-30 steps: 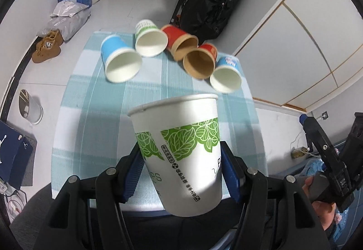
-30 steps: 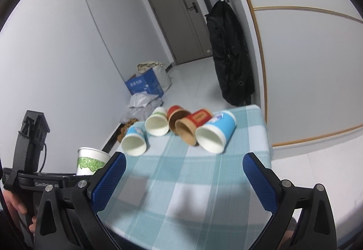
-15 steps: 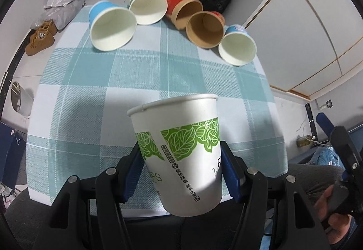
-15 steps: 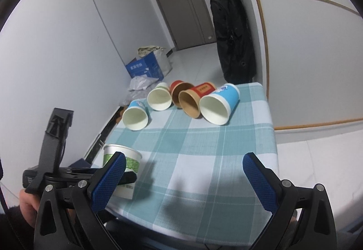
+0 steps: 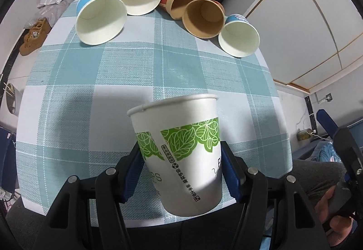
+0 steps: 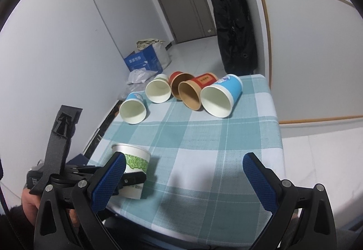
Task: Flip cup upright
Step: 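Lift the white leaf-print cup with the left gripper and carry it toward the right tool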
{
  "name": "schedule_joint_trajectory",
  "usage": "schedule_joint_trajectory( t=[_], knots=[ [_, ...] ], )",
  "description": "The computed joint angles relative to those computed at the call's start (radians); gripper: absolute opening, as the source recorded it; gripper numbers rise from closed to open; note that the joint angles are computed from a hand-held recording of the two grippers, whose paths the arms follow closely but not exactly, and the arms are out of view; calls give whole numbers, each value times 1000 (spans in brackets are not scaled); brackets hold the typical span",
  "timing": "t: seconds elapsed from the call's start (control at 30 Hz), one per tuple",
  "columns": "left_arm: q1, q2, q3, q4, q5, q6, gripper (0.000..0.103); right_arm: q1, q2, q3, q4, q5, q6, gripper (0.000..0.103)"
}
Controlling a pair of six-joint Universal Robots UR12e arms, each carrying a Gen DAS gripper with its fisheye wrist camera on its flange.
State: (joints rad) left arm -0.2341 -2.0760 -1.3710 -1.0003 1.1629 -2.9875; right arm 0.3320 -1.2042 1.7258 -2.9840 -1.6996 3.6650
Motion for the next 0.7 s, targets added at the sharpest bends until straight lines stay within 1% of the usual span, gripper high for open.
schedule_joint_trajectory(
  t=[0.1, 0.3, 0.4, 0.47, 0.6, 0.63, 0.7],
  knots=[
    [2, 0, 0, -6, -7, -1, 60, -1, -2, 3, -6, -1, 8, 103],
    [8, -15, 17, -60, -42, -21, 61, -4, -2, 2, -9, 9, 18, 103],
    [13, -14, 15, -61, -61, -30, 61, -4, -3, 2, -9, 9, 19, 103],
    [12, -14, 14, -53, -61, -40, 62, -4, -4, 3, -11, 8, 22, 103],
    [13, -20, 24, -77, -66, -46, 64, -4, -5, 4, -16, 7, 26, 103],
    [12, -21, 26, -82, -58, -44, 64, -4, -5, 4, -16, 6, 25, 103],
    [12, -19, 23, -73, -57, -45, 64, -5, -5, 4, -17, 5, 26, 103]
  ],
)
